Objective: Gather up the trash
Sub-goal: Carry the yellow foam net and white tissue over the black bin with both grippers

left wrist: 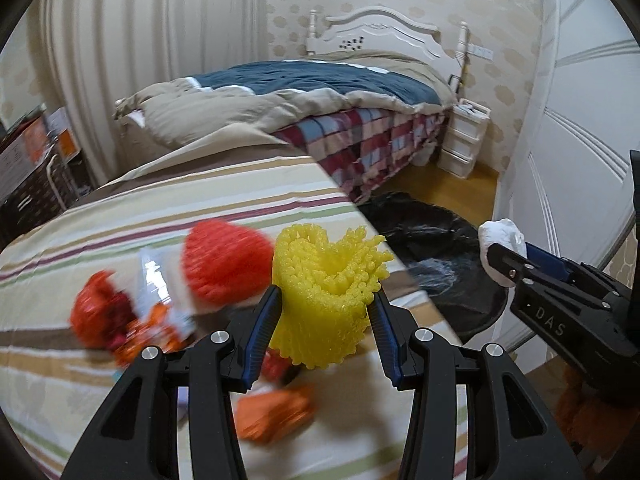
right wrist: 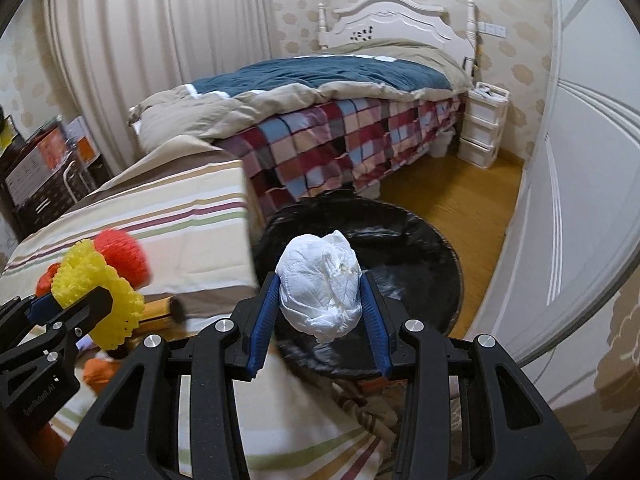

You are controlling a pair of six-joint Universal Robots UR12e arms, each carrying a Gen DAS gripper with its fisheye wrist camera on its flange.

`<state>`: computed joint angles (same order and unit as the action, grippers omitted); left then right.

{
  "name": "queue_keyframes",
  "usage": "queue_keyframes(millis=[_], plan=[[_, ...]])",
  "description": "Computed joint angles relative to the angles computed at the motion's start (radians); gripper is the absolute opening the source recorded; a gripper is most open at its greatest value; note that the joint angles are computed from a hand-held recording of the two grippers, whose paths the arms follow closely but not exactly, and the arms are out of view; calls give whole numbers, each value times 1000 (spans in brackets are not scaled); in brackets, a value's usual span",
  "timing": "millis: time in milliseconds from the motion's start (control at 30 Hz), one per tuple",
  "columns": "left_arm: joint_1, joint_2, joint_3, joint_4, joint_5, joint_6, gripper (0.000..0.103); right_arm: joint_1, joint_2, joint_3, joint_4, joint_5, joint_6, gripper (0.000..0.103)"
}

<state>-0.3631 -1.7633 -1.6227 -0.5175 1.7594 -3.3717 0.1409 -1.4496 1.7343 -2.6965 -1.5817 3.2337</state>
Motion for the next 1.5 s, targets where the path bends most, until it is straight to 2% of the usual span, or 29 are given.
queue_keyframes(millis=[400, 667, 967, 1500], plan=[[-22, -130, 163, -80, -16, 31, 46, -51, 59, -50, 25, 8, 15, 40], [-34, -192, 237, -139, 15, 46, 46, -69, 84, -68, 44, 22, 23, 40], [-48, -207, 245, -124, 68, 83, 46, -78, 102, -78, 67, 33, 36, 40], [-53, -204, 230, -85, 82, 96, 41, -78, 105, -79, 66, 35, 39, 40]])
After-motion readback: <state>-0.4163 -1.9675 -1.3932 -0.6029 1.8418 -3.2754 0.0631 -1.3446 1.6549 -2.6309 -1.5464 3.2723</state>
